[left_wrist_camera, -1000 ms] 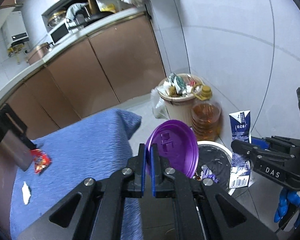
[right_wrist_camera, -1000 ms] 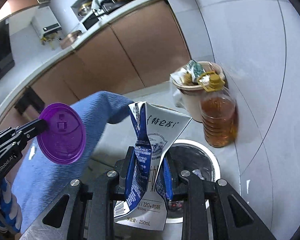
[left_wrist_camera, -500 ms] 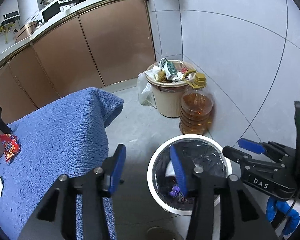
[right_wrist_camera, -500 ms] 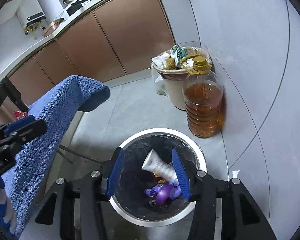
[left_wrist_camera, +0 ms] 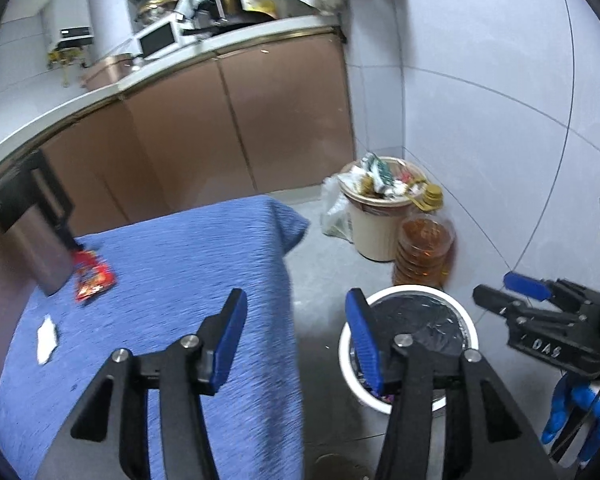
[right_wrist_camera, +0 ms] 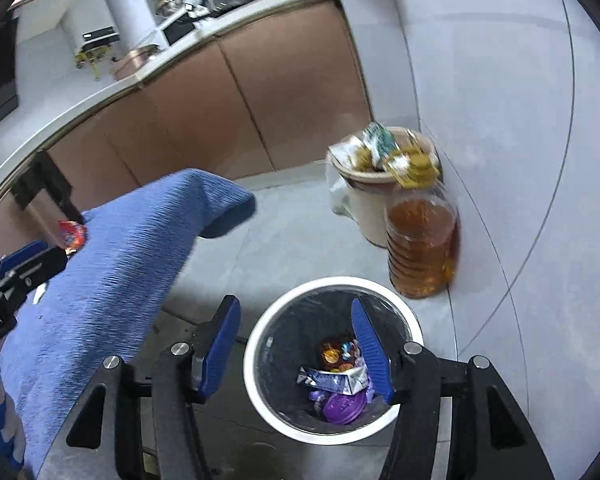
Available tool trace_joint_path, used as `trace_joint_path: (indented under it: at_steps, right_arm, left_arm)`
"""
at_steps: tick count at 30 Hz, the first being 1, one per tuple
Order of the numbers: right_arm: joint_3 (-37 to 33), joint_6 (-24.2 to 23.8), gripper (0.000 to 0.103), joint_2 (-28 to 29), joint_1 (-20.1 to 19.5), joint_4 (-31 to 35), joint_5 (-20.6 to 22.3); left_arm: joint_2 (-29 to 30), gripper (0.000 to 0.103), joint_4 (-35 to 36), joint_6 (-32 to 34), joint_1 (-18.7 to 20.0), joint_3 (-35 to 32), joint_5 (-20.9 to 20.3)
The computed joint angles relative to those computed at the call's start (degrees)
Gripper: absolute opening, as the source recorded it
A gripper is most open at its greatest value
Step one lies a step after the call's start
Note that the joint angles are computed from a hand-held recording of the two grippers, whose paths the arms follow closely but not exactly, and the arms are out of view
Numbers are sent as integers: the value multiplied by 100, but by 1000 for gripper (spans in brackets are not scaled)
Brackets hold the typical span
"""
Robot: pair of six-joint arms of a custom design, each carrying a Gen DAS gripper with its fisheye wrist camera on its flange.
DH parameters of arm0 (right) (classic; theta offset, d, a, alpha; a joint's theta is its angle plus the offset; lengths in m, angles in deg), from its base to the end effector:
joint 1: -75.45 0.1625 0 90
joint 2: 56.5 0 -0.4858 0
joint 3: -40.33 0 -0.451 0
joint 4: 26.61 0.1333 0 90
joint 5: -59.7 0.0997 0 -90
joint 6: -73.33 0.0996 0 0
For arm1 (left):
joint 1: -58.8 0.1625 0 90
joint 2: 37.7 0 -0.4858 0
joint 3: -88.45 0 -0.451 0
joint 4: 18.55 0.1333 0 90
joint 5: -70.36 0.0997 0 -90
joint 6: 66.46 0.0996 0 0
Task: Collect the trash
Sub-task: 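Return both tools to the white tissue and red snack bag on the towel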
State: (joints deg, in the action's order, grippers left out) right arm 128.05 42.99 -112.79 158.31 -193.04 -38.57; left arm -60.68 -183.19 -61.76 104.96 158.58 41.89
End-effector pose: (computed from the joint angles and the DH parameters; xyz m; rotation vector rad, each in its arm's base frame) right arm 0.0193 -0.8033 0.3322 0.4458 -2.5584 0.9579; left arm -0.4394 -0.7764 0.0254 0.5877 2.0515 -0.9078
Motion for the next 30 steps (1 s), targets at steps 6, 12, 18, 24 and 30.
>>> trace_joint_path:
  at_steps: [6, 12, 18, 24, 30]
  right_arm:
    - [329, -270, 61, -219, 280, -254, 177]
    - [653, -499, 63, -395, 603, -475, 304]
    - [873, -723, 63, -497, 906, -644, 327]
    - [1042, -944, 64, -529, 1206, -795, 155]
    - [1195, -1069, 66, -499, 1442, -946, -32]
  left_arm:
    - [-577, 52, -572, -191, -152, 913, 504]
    - [-1121, 53, -872, -617, -270, 1651, 840]
    - [-1513, 53, -1719, -447, -389, 2257, 1133]
    - [-1853, 53, -2377, -415, -464, 2781, 1314]
    - [-2192, 53, -2779, -582, -505, 3277, 1493]
